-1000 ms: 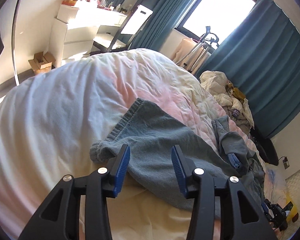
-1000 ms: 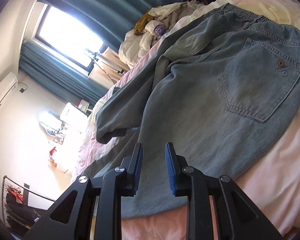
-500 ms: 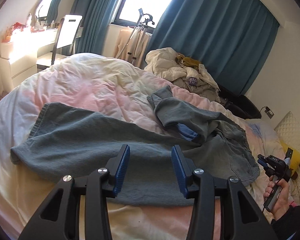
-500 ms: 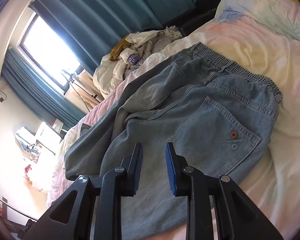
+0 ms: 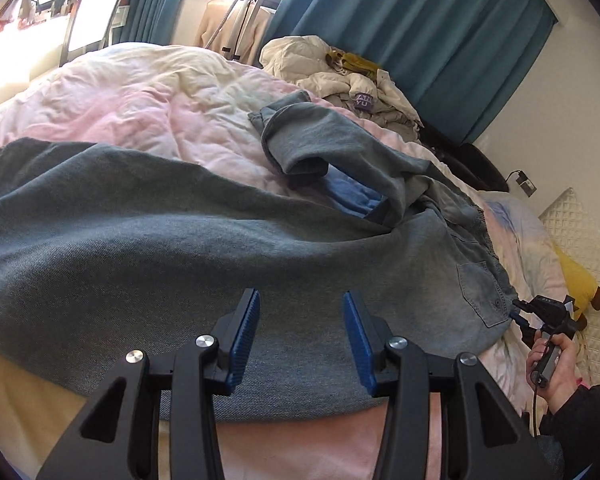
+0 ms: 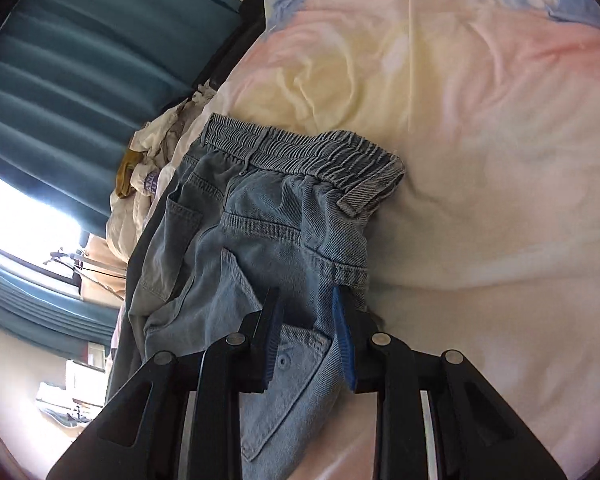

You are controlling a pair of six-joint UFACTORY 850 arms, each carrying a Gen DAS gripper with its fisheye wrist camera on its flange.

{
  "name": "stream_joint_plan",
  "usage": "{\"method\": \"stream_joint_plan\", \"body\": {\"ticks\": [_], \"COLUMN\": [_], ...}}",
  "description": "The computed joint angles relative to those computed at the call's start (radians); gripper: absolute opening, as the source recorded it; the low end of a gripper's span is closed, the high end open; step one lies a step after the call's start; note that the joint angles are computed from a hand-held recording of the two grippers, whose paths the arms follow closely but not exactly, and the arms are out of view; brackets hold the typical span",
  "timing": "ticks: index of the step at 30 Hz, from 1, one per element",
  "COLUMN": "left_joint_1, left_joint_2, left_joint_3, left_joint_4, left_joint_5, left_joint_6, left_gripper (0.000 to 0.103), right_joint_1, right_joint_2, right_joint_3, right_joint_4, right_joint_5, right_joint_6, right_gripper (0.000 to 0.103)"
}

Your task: Fold clothes

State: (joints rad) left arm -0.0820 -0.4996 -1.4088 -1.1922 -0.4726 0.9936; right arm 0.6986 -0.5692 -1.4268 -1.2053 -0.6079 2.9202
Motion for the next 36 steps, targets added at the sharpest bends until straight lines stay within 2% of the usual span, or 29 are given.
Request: {"method": "stream_joint_plan", "body": {"ticks": [2, 5, 7, 9, 10, 12, 13, 17, 19, 23, 26, 27, 28, 29, 30, 32, 34, 36], "left_joint_1": [0.007, 0.009, 0.002, -0.003, -0.004, -0.004, -0.007, -0.018, -0.022, -0.029, -0.033, -0.033, -0.034, -0.035, -0.034, -0.024, -0.021, -0.018], "left_joint_2": [-0.014, -0.029, -0.040, -0.053, -0.061, -0.074, -0.078, -0.083, -0.081, -0.073, -0.072, -0.072, -0.072, -0.071, -0.072, -0.079, -0.080, -0.081], "left_joint_3": [-0.009, -0.019, -0.030, -0.045, -0.054, -0.066, -0.068, -0.073, -0.070, -0.058, -0.053, -0.052, -0.051, -0.049, -0.048, -0.052, -0.051, -0.050], "left_joint_4": [-0.016, -0.069, -0.077, -0.068, -0.058, -0.044, -0.029, 0.044, 0.065, 0.096, 0.121, 0.120, 0.118, 0.117, 0.109, 0.056, 0.044, 0.033], "left_joint_5": [-0.020, -0.038, -0.032, -0.032, -0.036, -0.051, -0.047, -0.021, -0.007, 0.017, 0.019, 0.019, 0.018, 0.018, 0.013, -0.025, -0.026, -0.027], "left_joint_6": [-0.008, 0.024, 0.036, 0.026, 0.015, -0.001, -0.013, -0.071, -0.088, -0.108, -0.129, -0.126, -0.122, -0.118, -0.111, -0.082, -0.082, -0.083], "left_gripper": [0.044, 0.044, 0.044, 0.044, 0.044, 0.044, 0.044, 0.044, 0.044, 0.044, 0.044, 0.044, 0.044, 0.044, 0.044, 0.044, 0.044, 0.044], "right_joint_1": [-0.015, -0.018, -0.004, 0.010, 0.015, 0.019, 0.012, -0.015, -0.019, -0.029, -0.031, -0.029, -0.026, -0.022, -0.020, -0.012, -0.001, 0.011], "right_joint_2": [-0.019, -0.045, -0.047, -0.051, -0.049, -0.044, -0.041, -0.017, -0.013, -0.027, -0.063, -0.078, -0.090, -0.097, -0.103, -0.111, -0.127, -0.123], "right_joint_3": [-0.014, -0.051, -0.065, -0.086, -0.084, -0.076, -0.062, 0.026, 0.042, 0.010, -0.071, -0.105, -0.131, -0.149, -0.165, -0.190, -0.237, -0.249], "right_joint_4": [0.009, 0.079, 0.076, 0.098, 0.089, 0.074, 0.076, 0.019, -0.014, -0.056, 0.010, 0.039, 0.059, 0.073, 0.082, 0.086, 0.123, 0.116], "right_joint_5": [0.009, -0.032, -0.106, -0.206, -0.237, -0.277, -0.255, -0.106, -0.095, -0.100, -0.131, -0.157, -0.180, -0.200, -0.217, -0.258, -0.339, -0.406], "right_joint_6": [-0.027, -0.076, -0.041, -0.077, -0.069, -0.051, -0.033, 0.165, 0.212, 0.113, -0.098, -0.170, -0.225, -0.261, -0.293, -0.348, -0.425, -0.416], "right_gripper": [0.025, 0.025, 0.025, 0.027, 0.029, 0.045, 0.054, 0.054, 0.054, 0.054, 0.054, 0.054, 0.046, 0.027, 0.014, 0.010, 0.009, 0.009]}}
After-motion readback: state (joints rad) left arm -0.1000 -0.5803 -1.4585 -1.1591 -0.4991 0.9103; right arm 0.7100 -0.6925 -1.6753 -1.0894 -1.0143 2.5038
